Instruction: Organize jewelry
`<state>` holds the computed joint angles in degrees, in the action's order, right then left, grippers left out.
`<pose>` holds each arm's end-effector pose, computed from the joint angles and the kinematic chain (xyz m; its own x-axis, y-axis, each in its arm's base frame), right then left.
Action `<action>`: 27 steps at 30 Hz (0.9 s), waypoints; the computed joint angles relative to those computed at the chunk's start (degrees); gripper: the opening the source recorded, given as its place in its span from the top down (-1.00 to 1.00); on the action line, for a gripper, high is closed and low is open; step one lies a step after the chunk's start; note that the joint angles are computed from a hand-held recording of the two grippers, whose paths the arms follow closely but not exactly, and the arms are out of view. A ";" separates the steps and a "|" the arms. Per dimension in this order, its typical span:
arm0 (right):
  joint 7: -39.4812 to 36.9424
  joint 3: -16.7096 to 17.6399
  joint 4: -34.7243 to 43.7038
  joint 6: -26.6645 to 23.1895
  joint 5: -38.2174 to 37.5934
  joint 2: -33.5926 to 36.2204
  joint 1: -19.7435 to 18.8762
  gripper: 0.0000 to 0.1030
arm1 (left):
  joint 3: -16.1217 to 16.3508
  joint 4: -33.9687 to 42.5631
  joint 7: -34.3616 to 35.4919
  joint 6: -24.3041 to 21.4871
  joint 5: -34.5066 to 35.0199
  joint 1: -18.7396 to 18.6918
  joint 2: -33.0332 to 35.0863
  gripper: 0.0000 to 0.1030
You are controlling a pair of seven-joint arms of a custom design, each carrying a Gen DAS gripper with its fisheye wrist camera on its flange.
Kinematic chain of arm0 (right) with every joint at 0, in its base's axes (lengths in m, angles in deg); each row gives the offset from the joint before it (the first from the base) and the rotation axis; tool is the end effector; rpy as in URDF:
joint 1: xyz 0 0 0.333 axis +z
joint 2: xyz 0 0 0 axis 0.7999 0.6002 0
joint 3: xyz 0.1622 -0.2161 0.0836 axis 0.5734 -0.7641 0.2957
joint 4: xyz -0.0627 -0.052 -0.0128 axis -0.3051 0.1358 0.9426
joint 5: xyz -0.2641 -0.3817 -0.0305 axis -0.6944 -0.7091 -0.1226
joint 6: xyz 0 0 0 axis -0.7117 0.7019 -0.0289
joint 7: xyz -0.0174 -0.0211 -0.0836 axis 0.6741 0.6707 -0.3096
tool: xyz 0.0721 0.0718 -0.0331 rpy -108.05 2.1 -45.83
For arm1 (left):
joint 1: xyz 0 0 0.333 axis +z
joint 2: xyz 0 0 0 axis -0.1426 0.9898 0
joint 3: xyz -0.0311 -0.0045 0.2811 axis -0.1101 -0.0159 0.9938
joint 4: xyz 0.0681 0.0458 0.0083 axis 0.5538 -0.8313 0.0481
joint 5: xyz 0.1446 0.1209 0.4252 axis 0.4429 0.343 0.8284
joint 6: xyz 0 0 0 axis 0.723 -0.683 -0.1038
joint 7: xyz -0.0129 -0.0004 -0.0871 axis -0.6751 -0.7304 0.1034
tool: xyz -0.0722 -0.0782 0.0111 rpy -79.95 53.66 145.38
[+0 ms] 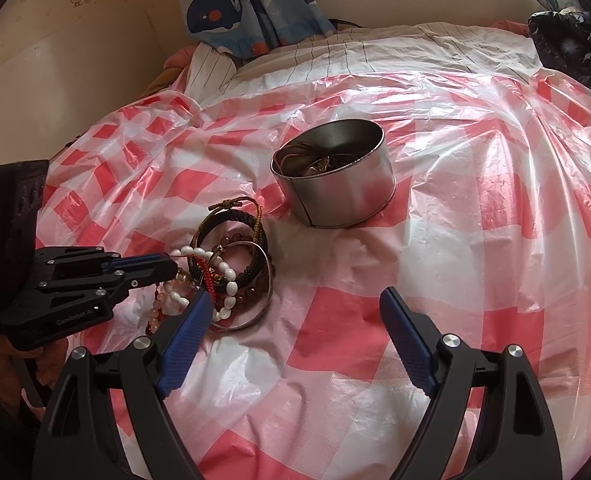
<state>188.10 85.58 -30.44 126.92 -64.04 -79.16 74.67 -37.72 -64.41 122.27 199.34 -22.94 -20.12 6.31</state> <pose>0.5823 0.2871 0.5447 0.2401 -0.9278 -0.2857 -0.7684 -0.0018 -0.6400 0.6190 -0.2773 0.5427 -0.4081 -0.9073 0.1016 -0.7874 0.2935 -0.5421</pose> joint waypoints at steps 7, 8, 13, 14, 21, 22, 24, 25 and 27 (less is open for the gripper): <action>-0.12 0.03 0.13 -0.06 0.08 0.09 -0.03 -0.59 | 0.08 -1.30 3.20 0.78 -2.03 0.00 -1.75 0.93; -0.10 0.04 0.13 -0.02 0.03 0.11 -0.04 -0.59 | 0.16 -1.65 3.76 1.19 -2.79 0.06 -2.15 0.93; -0.15 0.08 0.39 -0.28 0.02 0.27 -0.03 -0.59 | 0.77 -3.14 7.69 2.98 -9.15 0.26 -4.23 0.94; -0.18 0.10 0.43 -0.27 0.02 0.32 -0.02 -0.59 | 1.13 -3.56 9.28 3.67 -12.38 0.24 -4.76 0.94; -1.37 0.28 0.83 0.06 0.49 0.94 0.18 -0.59 | 3.22 -5.34 24.77 6.89 -35.54 -1.18 -7.78 0.94; -1.29 0.36 0.96 0.11 -0.03 1.10 0.13 -0.59 | 3.12 -5.40 24.19 7.00 -35.39 -0.97 -7.72 0.94; -0.62 0.61 1.57 0.45 -1.75 1.69 -0.01 -0.58 | 3.00 -5.33 23.14 7.00 -35.18 -0.65 -7.51 0.94; 0.80 0.94 2.22 0.55 -4.44 2.23 -0.23 -0.58 | 2.94 -5.32 22.77 7.22 -35.21 -0.55 -7.47 0.94; 2.13 1.31 3.53 0.71 -7.56 3.35 -0.31 -0.50 | 3.07 -5.62 23.46 7.79 -36.65 -0.58 -7.81 0.94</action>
<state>190.23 86.89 -26.91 127.63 -71.59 -75.80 74.36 -34.66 -70.04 145.72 207.13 -59.59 -20.70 -1.50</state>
